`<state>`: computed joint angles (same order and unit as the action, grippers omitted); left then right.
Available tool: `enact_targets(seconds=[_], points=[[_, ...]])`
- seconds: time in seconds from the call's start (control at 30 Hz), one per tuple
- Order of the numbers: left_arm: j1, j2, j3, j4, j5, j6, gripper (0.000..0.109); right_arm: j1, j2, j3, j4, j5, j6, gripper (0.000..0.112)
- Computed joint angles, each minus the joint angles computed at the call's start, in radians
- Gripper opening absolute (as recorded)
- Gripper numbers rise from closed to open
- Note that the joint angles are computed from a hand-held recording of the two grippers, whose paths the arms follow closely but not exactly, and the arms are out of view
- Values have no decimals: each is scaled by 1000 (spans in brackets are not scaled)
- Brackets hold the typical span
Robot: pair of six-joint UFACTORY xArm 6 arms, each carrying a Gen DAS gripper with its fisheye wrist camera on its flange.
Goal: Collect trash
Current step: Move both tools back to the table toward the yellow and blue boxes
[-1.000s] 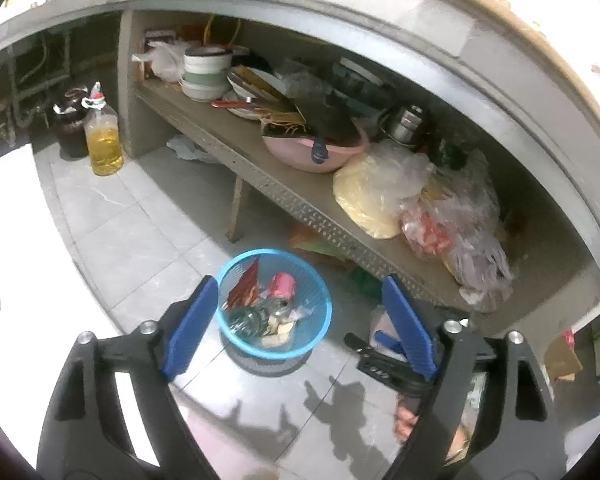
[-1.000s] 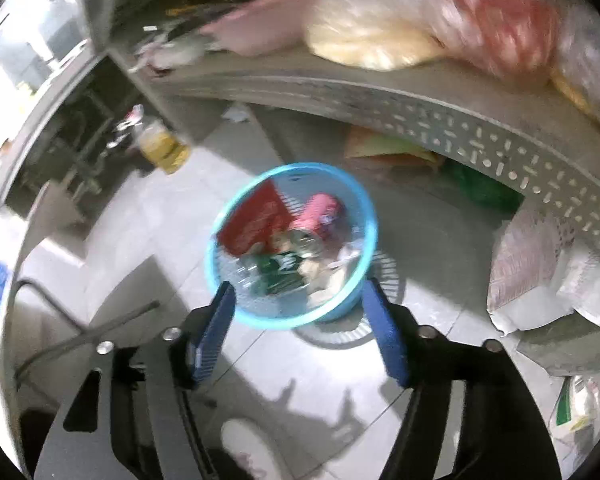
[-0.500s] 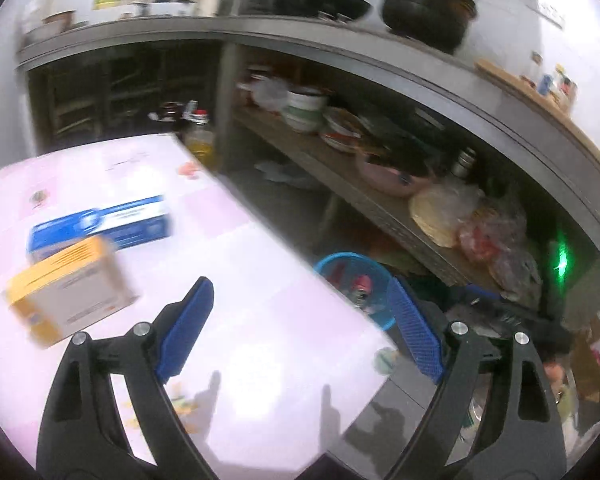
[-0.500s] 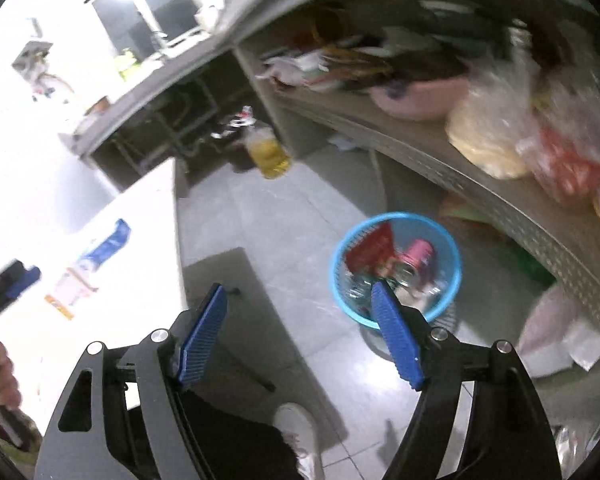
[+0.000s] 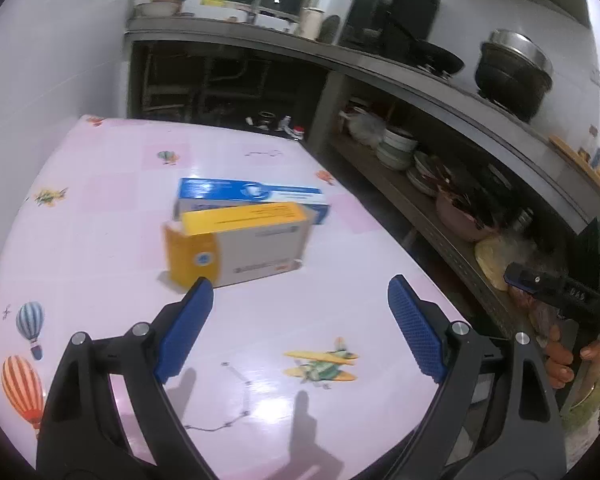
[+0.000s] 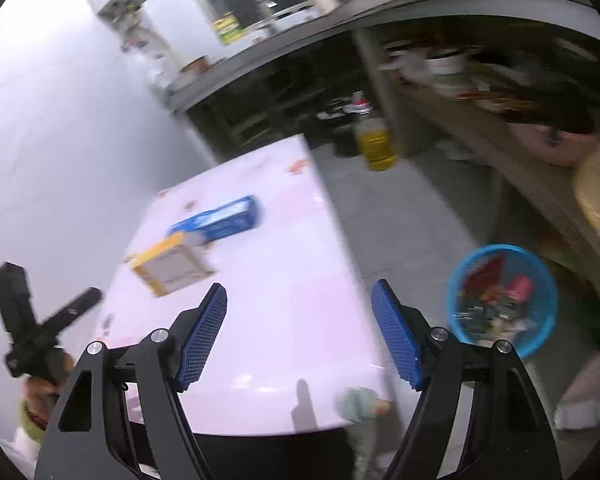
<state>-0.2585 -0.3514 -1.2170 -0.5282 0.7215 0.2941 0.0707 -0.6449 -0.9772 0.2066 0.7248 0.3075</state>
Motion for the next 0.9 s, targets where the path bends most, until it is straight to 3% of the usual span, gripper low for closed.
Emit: enact_targets(seconds=[0.1,0.2,0.37,0.5,0.67,0.73,0.9], points=[[32,-3,13,-7,-3,-7,85,53,92,-88,64,-5,-35,73],[62,7,15,81,5,-97,85,115,219,-213,53,-2,-48,73],[98,14,25,95,41,-125,85,172,548,-568,31,64,-100,72],[106,-2,51,102,52,-118,85,192,828,-917,-15,193,-70,51],[108,-20,76,164,53,-138,85,215,1138,-1342,-99,428,-44,32],[111,-19,78,182,57,-145,85,210,1168,-1381,-93,496,-44,27],[134,-10,79,194,74,-138,85,218,972,-1080,-60,402,-90,25]])
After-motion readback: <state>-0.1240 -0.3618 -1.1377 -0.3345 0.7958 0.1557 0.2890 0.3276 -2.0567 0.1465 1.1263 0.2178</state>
